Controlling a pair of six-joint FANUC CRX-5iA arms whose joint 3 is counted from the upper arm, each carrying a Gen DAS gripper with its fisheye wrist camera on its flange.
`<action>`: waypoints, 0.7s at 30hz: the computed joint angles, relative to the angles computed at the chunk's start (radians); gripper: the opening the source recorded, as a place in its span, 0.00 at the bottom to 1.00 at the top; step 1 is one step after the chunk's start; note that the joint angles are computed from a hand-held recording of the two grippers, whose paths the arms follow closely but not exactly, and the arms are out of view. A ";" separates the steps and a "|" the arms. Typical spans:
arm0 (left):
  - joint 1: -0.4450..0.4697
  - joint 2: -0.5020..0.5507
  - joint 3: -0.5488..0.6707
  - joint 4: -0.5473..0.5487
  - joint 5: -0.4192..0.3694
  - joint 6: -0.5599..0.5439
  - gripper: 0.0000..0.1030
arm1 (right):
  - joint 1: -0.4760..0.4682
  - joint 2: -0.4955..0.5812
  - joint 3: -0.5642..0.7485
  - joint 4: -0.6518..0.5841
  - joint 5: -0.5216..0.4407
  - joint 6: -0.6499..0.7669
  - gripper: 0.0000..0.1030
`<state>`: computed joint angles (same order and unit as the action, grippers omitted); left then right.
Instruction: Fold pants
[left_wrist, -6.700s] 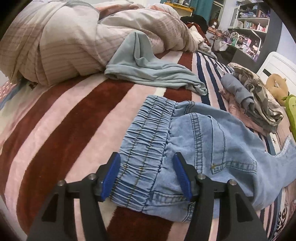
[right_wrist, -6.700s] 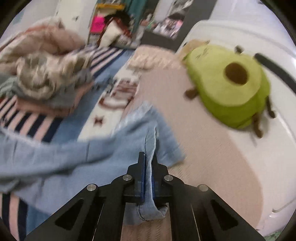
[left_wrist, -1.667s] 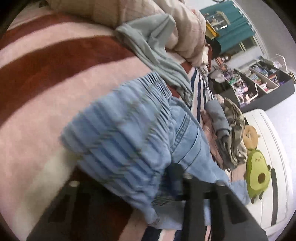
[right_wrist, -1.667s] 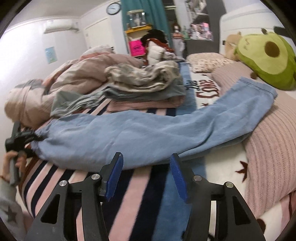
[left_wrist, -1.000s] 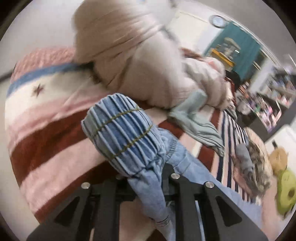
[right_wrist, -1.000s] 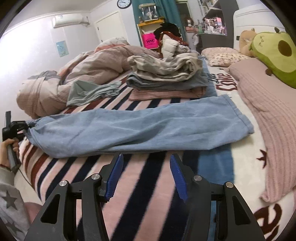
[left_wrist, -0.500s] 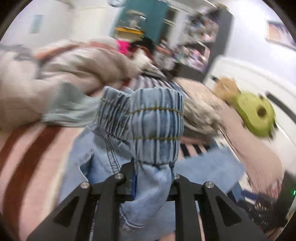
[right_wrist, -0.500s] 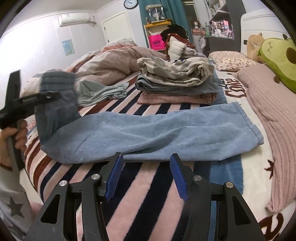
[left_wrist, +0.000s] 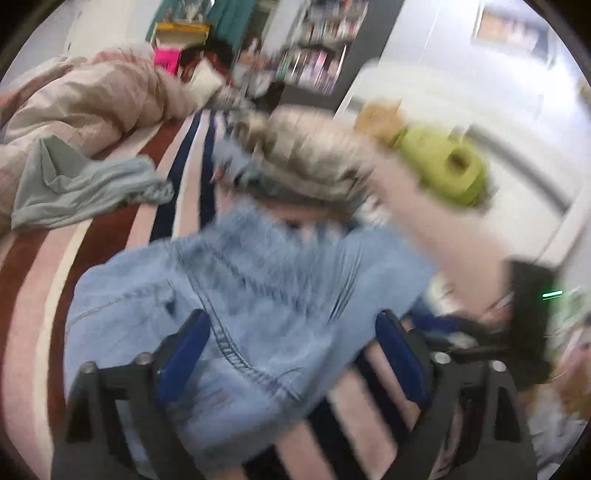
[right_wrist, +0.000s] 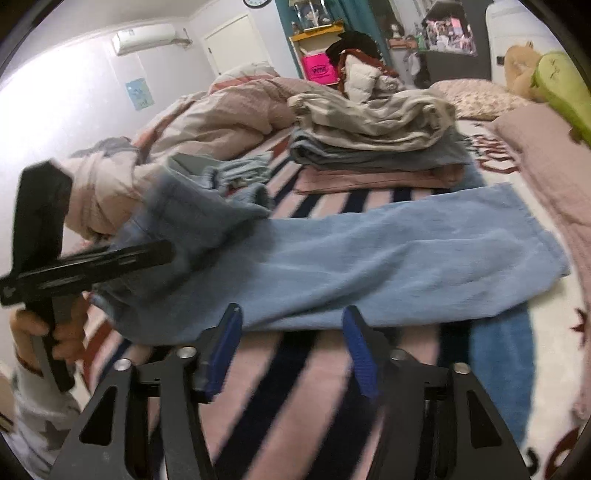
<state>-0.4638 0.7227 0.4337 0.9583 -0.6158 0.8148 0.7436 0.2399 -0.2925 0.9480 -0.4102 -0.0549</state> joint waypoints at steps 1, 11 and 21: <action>-0.007 -0.028 -0.063 0.086 0.033 -0.079 0.86 | -0.005 0.003 0.000 0.014 0.024 -0.019 0.61; 0.055 -0.121 -0.083 -0.507 0.075 0.391 0.89 | 0.005 0.141 0.231 -0.541 0.143 0.364 0.81; 0.052 -0.072 0.002 -0.763 -0.061 0.562 0.88 | 0.008 0.296 0.449 -0.639 0.037 0.333 0.50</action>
<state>-0.4116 0.6510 0.4352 0.1953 -0.6766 1.3763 0.7518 0.5357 0.1567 0.3092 -0.3733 0.2779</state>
